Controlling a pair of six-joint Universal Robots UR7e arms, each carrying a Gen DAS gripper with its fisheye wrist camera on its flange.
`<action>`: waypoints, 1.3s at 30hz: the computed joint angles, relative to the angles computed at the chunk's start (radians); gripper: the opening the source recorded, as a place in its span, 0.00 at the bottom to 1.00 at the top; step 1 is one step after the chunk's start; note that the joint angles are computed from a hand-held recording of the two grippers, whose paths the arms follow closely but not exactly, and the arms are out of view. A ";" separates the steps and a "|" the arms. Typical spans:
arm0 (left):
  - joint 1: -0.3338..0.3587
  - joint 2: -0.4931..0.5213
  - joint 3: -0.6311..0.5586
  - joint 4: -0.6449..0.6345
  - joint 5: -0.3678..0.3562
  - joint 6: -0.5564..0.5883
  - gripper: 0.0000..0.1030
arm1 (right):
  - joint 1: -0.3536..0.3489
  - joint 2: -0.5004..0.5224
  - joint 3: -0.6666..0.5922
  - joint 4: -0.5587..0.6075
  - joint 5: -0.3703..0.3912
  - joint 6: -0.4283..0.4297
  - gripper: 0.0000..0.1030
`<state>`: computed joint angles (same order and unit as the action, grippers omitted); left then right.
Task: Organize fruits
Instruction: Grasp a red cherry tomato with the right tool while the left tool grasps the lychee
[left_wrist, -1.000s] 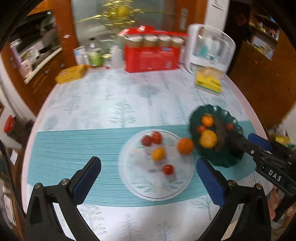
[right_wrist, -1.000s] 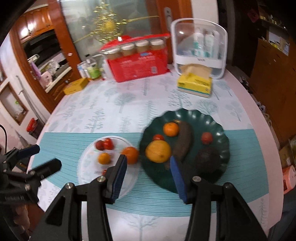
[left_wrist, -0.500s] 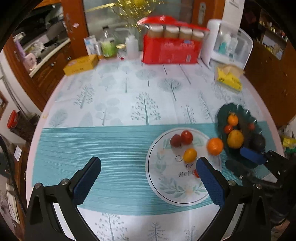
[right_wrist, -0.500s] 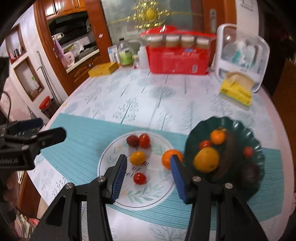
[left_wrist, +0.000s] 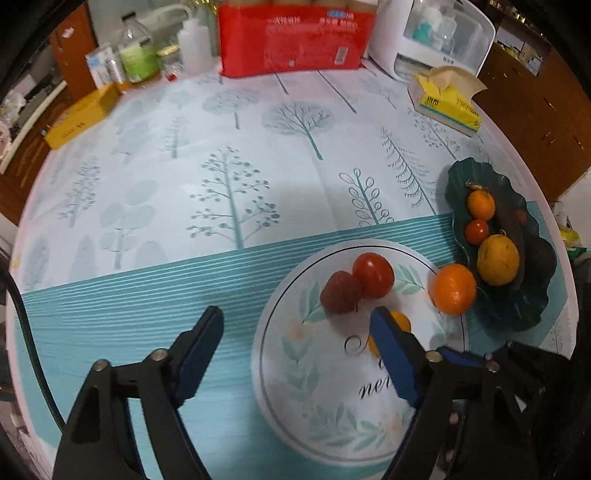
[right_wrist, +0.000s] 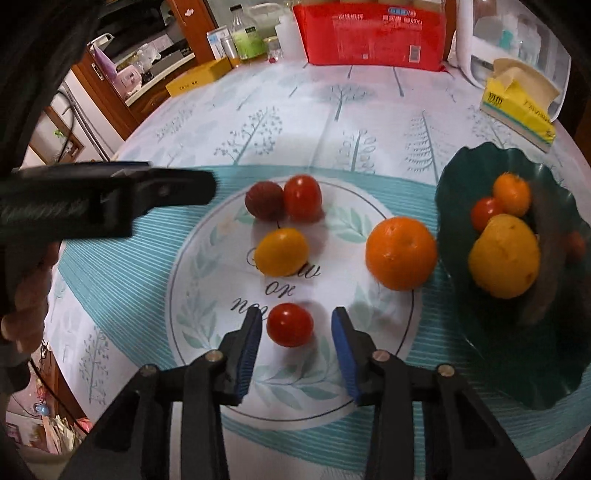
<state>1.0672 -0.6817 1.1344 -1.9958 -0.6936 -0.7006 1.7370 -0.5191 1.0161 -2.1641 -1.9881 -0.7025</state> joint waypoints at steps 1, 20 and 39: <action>0.008 0.009 -0.013 0.000 -0.011 0.008 0.74 | -0.003 0.000 0.000 0.004 0.010 -0.003 0.35; 0.057 0.117 -0.142 -0.054 -0.135 0.177 0.27 | -0.012 -0.005 0.007 0.021 0.041 -0.041 0.27; -0.054 -0.007 0.071 -0.118 -0.055 0.071 0.26 | -0.008 -0.080 0.059 -0.016 0.101 -0.060 0.26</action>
<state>1.0134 -0.6892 1.2058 -2.1135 -0.7483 -0.6300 1.7291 -0.5995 1.0748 -2.1802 -1.8872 -0.7626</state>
